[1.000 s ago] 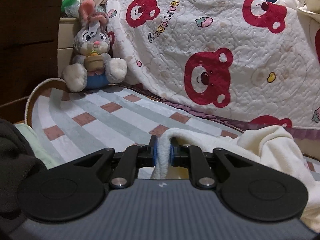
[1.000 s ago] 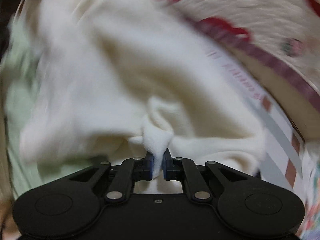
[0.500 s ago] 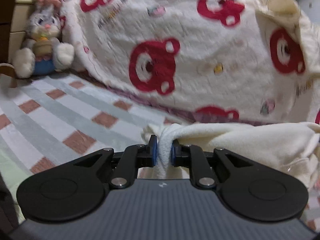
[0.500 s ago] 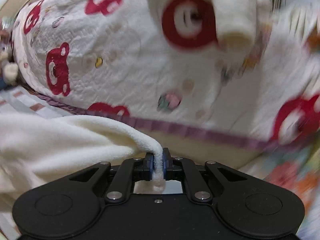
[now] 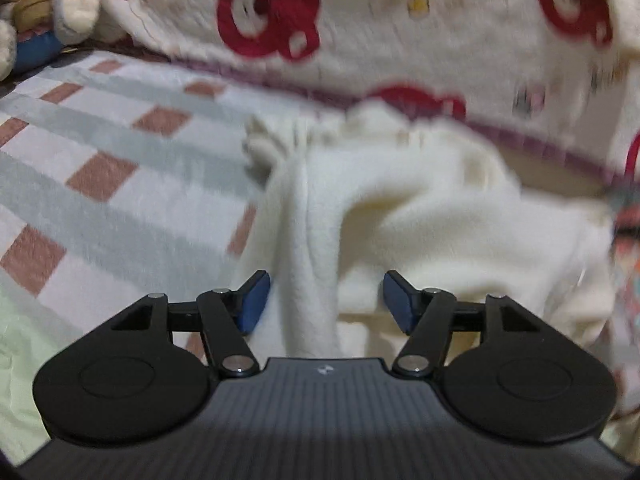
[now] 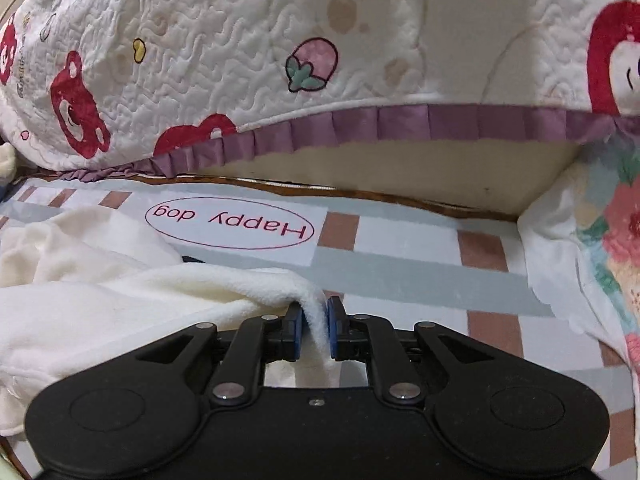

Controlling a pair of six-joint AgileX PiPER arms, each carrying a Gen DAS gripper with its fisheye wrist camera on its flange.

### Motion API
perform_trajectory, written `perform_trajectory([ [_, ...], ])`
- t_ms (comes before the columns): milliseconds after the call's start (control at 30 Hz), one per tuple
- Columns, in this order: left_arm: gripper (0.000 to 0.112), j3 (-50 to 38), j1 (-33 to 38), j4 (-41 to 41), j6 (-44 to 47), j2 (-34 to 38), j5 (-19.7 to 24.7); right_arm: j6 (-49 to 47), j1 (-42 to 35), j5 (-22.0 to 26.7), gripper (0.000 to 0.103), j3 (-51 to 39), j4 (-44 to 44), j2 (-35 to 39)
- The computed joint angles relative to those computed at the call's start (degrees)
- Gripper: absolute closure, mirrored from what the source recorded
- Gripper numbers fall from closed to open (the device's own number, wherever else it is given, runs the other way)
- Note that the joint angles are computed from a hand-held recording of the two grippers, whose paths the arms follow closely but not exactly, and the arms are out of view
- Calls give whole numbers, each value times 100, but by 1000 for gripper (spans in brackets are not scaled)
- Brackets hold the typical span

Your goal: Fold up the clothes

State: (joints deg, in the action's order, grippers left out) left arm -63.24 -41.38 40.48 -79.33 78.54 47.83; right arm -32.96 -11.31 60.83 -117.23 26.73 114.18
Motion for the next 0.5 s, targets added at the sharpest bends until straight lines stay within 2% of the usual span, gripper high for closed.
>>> perform_trajectory([
  [67,44,-182,-58,-311,439,245,181,-217,-60,-18,90,57,174,-12],
  [167,26,-472,-244,-262,700,662,568,-102,-90,74,90,-69,254,77],
  [267,24,-742,-295,-456,1144,1019,940,121,-189,222,89,-67,337,67],
  [333,24,-823,-435,-309,1143,1150,1101,-24,-202,145,87,184,238,-79],
  [433,33,-902,-659,16,1039,1225,1387,-215,-276,90,83,380,351,-214],
  [467,38,-1011,-827,322,928,1356,1769,-220,-322,96,83,400,456,-234],
  [500,48,-1097,-970,594,849,1471,2100,-223,-367,103,80,419,560,-254],
])
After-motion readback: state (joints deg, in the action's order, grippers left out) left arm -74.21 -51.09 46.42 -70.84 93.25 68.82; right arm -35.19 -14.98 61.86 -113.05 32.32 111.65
